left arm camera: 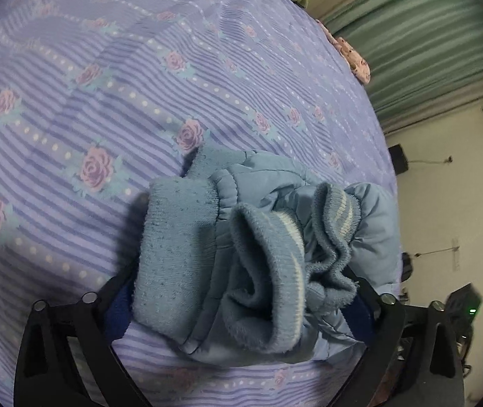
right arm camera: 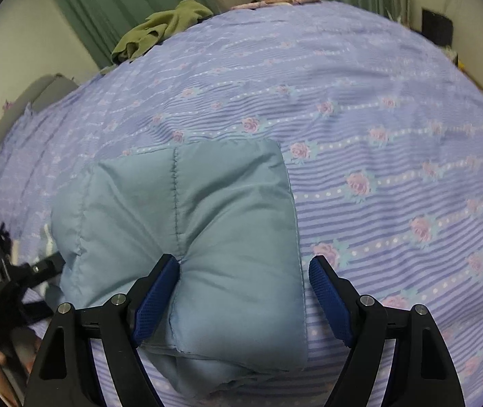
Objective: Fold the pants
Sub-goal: 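Grasp the folded blue bundle with the right tool while the left tool grips the cuff end, then lift the folded bundle off the bed with both tools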
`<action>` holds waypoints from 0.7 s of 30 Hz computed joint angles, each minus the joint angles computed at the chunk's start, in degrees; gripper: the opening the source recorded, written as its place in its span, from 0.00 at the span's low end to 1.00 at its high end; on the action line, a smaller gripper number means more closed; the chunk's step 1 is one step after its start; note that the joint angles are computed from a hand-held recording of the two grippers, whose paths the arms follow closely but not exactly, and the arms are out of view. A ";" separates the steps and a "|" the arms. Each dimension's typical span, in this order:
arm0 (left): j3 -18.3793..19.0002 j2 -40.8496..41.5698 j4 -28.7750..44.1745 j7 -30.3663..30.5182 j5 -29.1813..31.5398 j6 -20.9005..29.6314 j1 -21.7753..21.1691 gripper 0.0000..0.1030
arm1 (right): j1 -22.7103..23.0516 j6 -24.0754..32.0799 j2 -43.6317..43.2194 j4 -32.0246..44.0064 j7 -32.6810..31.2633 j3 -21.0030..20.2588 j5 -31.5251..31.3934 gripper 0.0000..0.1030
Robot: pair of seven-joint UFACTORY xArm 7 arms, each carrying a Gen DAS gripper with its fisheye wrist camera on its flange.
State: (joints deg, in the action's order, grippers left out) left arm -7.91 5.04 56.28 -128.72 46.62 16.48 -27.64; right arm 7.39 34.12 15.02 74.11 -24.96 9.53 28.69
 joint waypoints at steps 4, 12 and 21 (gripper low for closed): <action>0.05 -2.01 -2.13 -4.91 3.39 -1.77 0.33 0.79 | -1.33 3.44 1.70 1.78 -0.08 0.78 4.54 0.77; -5.44 -6.98 -0.31 -8.97 7.13 9.94 1.05 0.61 | -0.44 3.28 1.87 2.27 0.01 0.70 4.15 0.77; -3.43 -3.98 -4.81 -27.03 19.23 -2.83 3.58 0.92 | 0.45 1.96 2.31 2.33 0.50 0.86 2.45 0.77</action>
